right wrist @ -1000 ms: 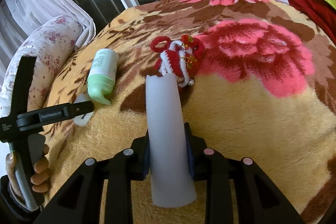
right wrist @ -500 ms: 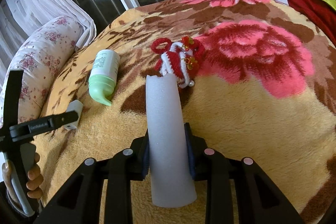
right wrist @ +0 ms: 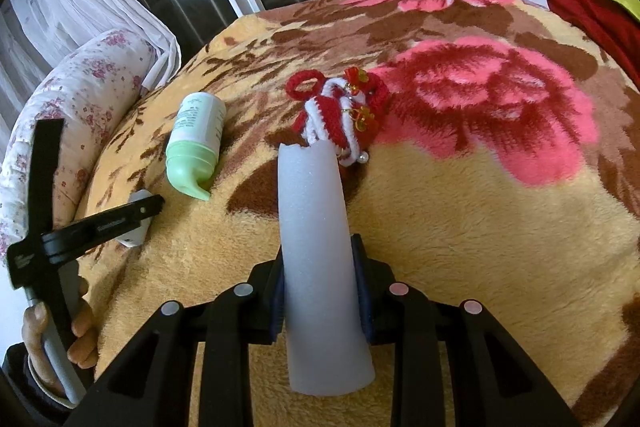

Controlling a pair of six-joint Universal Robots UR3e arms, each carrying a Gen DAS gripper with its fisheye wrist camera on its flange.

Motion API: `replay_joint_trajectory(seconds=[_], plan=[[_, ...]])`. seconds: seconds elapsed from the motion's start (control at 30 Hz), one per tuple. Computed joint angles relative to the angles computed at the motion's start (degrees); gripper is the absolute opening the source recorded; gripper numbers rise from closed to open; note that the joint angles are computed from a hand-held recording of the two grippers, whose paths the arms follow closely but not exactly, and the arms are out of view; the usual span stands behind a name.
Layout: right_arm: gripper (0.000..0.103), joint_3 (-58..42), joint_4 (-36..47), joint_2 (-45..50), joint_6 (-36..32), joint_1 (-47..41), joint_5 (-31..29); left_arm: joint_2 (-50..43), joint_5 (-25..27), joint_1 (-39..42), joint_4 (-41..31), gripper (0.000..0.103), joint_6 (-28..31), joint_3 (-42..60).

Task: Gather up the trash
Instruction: 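Carry the foam tube and charger plug into the orange bin and release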

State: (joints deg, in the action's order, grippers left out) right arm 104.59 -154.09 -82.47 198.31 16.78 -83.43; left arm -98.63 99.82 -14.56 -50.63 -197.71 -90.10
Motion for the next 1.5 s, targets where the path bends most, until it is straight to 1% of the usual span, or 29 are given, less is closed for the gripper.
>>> replay_joint_trajectory(seconds=[0.03, 0.1, 0.17, 0.23, 0.37, 0.43, 0.53, 0.67, 0.73, 0.83, 0.9, 0.97, 1.0, 1.07, 1.1, 1.13, 1.2, 1.23, 1.27, 1.3, 1.33, 1.4, 1.43, 1.5], plan=[[0.028, -0.29, 0.3, 0.12, 0.01, 0.2, -0.42, 0.71, -1.12, 0.46, 0.52, 0.04, 0.41, -0.92], [0.028, -0.61, 0.51, 0.36, 0.06, 0.56, -1.15, 3.68, -5.65, 2.72, 1.38, 0.04, 1.39, -3.96], [0.028, -0.99, 0.8, 0.64, -0.01, 0.75, -1.69, 7.15, -8.81, 4.19, 1.08, 0.04, 2.64, -6.95], [0.028, -1.36, 1.13, 0.91, 0.05, 1.01, -2.15, 9.73, -8.56, 3.71, 1.27, 0.04, 3.46, -9.04], [0.027, -2.17, 2.06, 1.3, -0.03, 1.31, -2.8, 19.5, -7.61, 3.28, 1.62, 0.04, 4.64, -16.41], [0.026, -3.04, 2.88, 1.53, 0.02, 2.11, -4.25, 23.88, -7.1, 3.04, 1.14, 0.04, 4.92, -19.14], [0.025, -3.08, 2.05, -0.45, 1.06, 5.29, -9.67, 29.96, -4.83, 1.61, -0.33, 0.04, 5.39, -22.07], [0.025, -0.48, 0.67, -6.85, 3.22, 10.11, -9.87, 39.8, -1.89, -2.35, -2.36, 0.04, 5.85, -25.89], [0.026, 0.2, 1.58, -9.62, 4.57, 15.94, -13.31, 44.1, -0.41, -5.12, -4.5, 0.04, 5.35, -26.92], [0.026, 2.01, 2.29, -12.15, 7.32, 25.21, -19.75, 49.68, 3.35, -11.57, -7.67, 0.04, 2.98, -28.41], [0.026, 3.9, 2.11, -13.5, 10.09, 32.45, -24.95, 53.25, 6.59, -16.98, -10.11, 0.04, 0.55, -29.65], [0.026, 5.15, 2.36, -13.81, 13.78, 39.5, -30.46, 54.94, 11.74, -25.0, -12.03, 0.04, -3.94, -31.06], [0.026, 6.15, 2.68, -13.94, 16.73, 43.83, -33.73, 55.16, 14.01, -28.56, -12.79, 0.04, -5.93, -31.72], [0.026, 7.86, 3.49, -13.81, 22.34, 50.13, -37.99, 54.33, 19.77, -37.49, -14.62, 0.04, -11.95, -33.12], [0.026, 8.17, 4.27, -13.57, 24.63, 52.29, -39.38, 54.38, 21.25, -41.41, -15.67, 0.04, -14.98, -34.35], [0.026, 8.37, 5.54, -13.05, 27.52, 54.8, -40.99, 54.61, 21.29, -42.93, -16.26, 0.04, -16.38, -35.02], [0.026, 7.96, 9.06, -10.99, 33.78, 59.74, -43.28, 56.86, 17.59, -44.23, -17.34, 0.04, -18.34, -38.12], [0.027, 8.06, 10.15, -9.9, 36.29, 61.4, -43.15, 57.59, 15.67, -44.29, -17.29, 0.04, -18.42, -39.67], [0.027, 7.77, 10.61, -8.74, 37.48, 61.96, -42.26, 56.81, 15.3, -45.93, -16.98, 0.04, -19.86, -41.34], [0.027, 8.43, 10.59, -7.72, 38.85, 62.28, -40.13, 56.01, 14.9, -46.77, -16.43, 0.04, -20.45, -42.8], [0.027, 8.95, 10.52, -6.92, 39.54, 62.28, -38.16, 56.12, 13.73, -46.38, -15.99, 0.04, -20.21, -44.27], [0.027, 9.44, 10.42, -4.48, 40.7, 61.92, -35.42, 57.93, 8.74, -42.78, -14.4, 0.04, -18.2, -48.43], [0.027, 9.76, 10.12, -3.5, 41.17, 61.55, -34.38, 59.55, 5.34, -39.16, -14.4, 0.04, -15.86, -50.46], [0.027, 11.64, 7.6, -2.82, 41.17, 59.48, -31.34, 60.53, 2.08, -35.17, -14.85, 0.04, -13.08, -52.31]])
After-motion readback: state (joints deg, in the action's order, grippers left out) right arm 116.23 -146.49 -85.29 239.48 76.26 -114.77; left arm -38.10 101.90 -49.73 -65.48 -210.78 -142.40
